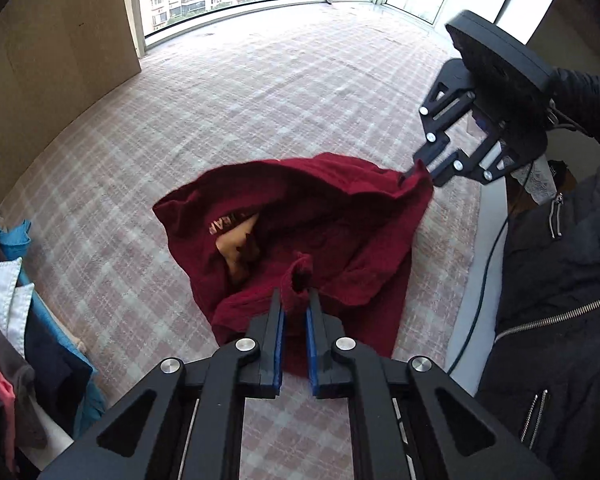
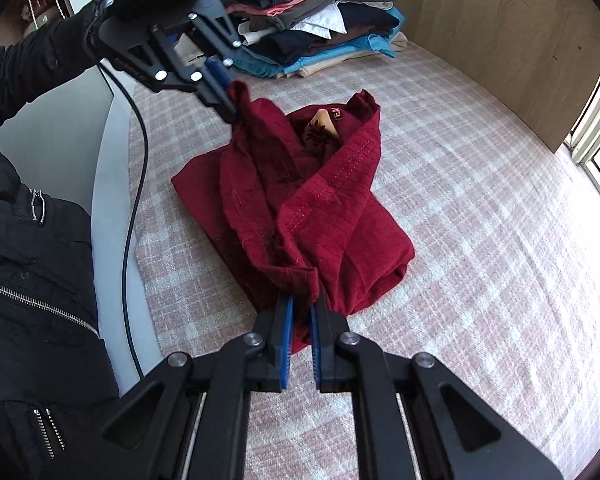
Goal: Fold clothes
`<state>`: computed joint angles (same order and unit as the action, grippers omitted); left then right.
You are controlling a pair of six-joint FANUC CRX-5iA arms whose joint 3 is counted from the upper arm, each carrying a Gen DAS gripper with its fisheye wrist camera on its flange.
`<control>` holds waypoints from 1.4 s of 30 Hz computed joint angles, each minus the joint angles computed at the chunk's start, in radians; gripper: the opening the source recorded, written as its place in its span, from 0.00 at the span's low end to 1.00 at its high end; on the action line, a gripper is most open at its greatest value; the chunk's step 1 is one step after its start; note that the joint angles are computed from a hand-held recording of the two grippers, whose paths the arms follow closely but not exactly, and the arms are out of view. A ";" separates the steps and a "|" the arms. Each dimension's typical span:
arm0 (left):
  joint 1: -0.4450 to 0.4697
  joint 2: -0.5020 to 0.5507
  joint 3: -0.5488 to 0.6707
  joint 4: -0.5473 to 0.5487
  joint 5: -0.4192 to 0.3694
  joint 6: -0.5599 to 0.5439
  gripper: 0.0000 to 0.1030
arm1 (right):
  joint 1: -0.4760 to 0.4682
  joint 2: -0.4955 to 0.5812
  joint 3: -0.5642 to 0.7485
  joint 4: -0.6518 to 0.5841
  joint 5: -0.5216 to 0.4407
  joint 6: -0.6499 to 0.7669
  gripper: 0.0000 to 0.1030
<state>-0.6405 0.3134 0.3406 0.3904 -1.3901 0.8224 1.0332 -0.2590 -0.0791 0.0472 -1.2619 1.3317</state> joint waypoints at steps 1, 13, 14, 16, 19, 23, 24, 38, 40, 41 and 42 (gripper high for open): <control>0.004 -0.019 -0.028 0.003 -0.008 -0.009 0.08 | 0.000 0.001 0.002 0.002 0.001 0.002 0.08; 0.023 -0.103 -0.154 -0.051 -0.039 0.115 0.20 | -0.001 0.027 0.007 -0.019 -0.023 0.061 0.08; 0.028 -0.100 -0.132 -0.037 -0.021 0.113 0.24 | -0.001 0.028 0.008 -0.018 -0.021 0.064 0.08; 0.025 -0.074 -0.064 -0.033 0.014 0.128 0.41 | -0.001 0.026 0.009 -0.019 -0.022 0.068 0.08; 0.015 0.024 0.083 -0.014 0.034 0.169 0.48 | 0.000 0.024 0.005 -0.017 -0.016 0.069 0.08; -0.006 0.220 0.354 -0.055 -0.052 0.245 0.46 | -0.005 0.018 -0.001 -0.023 -0.001 0.066 0.08; -0.013 0.272 0.428 -0.080 -0.096 0.256 0.46 | -0.008 0.018 -0.002 -0.025 0.002 0.068 0.08; -0.037 0.439 0.608 -0.110 -0.271 0.155 0.09 | -0.053 0.032 0.012 -0.067 0.011 0.087 0.08; -0.030 0.405 0.557 -0.103 -0.243 0.145 0.03 | -0.053 0.033 0.014 -0.063 0.010 0.084 0.08; -0.026 0.389 0.534 -0.099 -0.232 0.148 0.03 | -0.051 0.033 0.013 -0.059 0.009 0.082 0.08; -0.019 0.357 0.494 -0.097 -0.207 0.148 0.03 | -0.050 0.033 0.013 -0.055 0.009 0.080 0.08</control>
